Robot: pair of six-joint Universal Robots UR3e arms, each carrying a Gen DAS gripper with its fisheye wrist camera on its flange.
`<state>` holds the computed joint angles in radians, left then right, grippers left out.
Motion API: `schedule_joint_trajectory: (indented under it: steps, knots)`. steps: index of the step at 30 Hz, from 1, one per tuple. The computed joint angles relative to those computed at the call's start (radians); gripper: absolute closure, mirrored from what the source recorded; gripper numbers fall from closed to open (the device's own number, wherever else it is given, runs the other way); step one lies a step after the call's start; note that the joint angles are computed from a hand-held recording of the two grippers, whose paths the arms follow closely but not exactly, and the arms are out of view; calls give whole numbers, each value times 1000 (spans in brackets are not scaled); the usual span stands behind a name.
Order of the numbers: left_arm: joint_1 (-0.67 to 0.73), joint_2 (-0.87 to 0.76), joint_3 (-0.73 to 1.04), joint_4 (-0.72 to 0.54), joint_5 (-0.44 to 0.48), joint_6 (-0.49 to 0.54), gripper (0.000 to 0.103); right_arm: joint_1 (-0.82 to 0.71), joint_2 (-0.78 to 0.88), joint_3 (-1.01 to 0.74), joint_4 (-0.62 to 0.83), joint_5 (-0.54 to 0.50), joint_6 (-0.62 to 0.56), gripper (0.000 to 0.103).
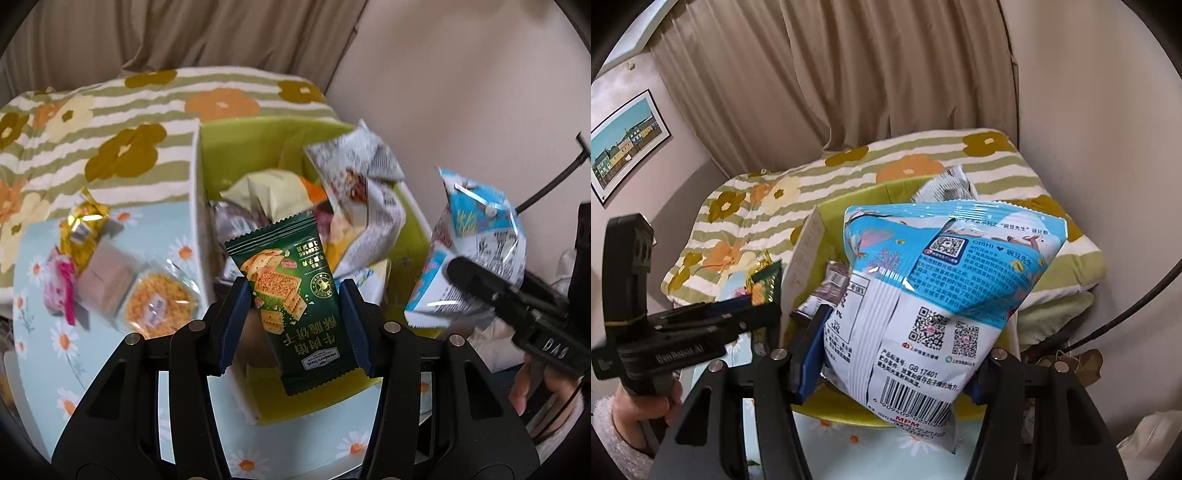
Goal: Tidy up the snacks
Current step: 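Carry both snacks over the box and open both tools to drop them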
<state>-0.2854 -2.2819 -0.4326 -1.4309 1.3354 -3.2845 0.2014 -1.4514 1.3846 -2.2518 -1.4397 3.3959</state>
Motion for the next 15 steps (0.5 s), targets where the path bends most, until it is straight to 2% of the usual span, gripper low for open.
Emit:
schedule_joint_trajectory:
  steps: [4,6,8,10,15]
  knots:
    - [-38,-53,70,-30,59,-1,56,-45,-26,52,-12,53,-22,47]
    - [-41,-85,131,-75,70,1,50,-55,-34,68,-17,67,-26,47]
    - [-43,-75,115,-83,91,-1,1,-66,-40,77,-17,83,-25,47]
    - [-28,11,-50,13,71,-6,0,-83,-37,73,-9,100,-45,47]
    - [7,132,-251,120,48,-18,0,-73,-32,71,-6,97,-103,47]
